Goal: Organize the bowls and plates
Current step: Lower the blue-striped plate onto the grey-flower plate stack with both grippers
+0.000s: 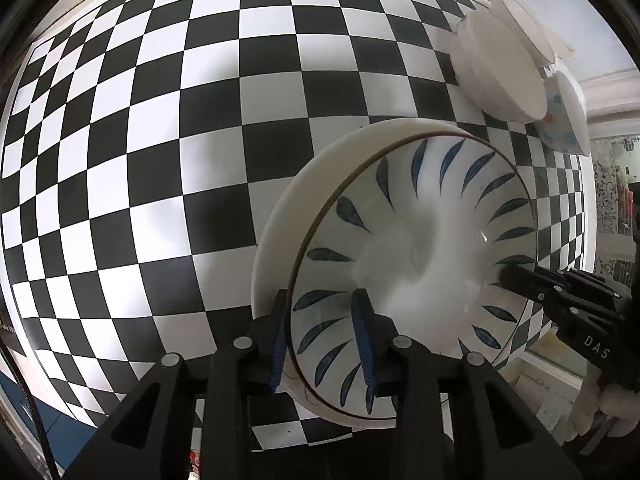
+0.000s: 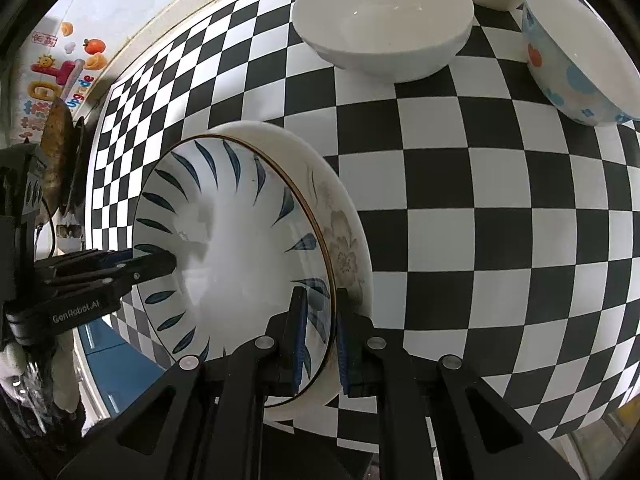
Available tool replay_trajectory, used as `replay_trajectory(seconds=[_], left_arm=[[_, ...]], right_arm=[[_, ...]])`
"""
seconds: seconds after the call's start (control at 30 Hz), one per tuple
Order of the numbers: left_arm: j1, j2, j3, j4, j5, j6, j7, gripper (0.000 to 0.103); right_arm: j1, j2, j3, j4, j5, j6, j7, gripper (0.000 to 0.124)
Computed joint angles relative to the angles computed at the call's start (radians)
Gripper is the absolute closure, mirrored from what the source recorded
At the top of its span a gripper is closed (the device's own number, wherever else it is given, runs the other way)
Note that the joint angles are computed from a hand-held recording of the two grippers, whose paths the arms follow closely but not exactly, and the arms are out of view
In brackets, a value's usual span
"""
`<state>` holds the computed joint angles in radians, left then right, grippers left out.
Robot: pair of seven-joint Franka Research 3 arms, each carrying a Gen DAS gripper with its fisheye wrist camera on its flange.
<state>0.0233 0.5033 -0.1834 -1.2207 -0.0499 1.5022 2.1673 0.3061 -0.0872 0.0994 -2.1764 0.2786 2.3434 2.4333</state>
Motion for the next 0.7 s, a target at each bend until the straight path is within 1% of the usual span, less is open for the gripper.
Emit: replay_trajectory(seconds=[0.07,0.23,0.4,0.63,0.7], left_arm=[[-0.002,0.018,0.003,0.028,0.006,-0.020,-0.006,0.076],[-0.004,0.029,0.007,0.046,0.021,-0.046,-0.029,0.074],[-0.013,0.046,0.008,0.082,0.040,-0.076,-0.050,0.074],[-0.024,0.031,0.008,0.060,0.065,-0.067,-0.056,0.074],[-0.030,0.012,0.007,0.031,0.074,-0.057,-0.059,0.074]], right_arm=[[-0.001,0.013,-0.001,0.019,-0.010,-0.017,0.011,0.109],[0.001,0.048,0.000,0.083,-0.044,-0.089,0.044,0.102],[0.007,0.076,-0.004,0.127,-0.062,-0.137,0.085,0.101],[0.009,0.114,-0.011,0.183,-0.054,-0.192,0.092,0.101],[0.009,0.119,-0.013,0.193,-0.051,-0.206,0.086,0.101]])
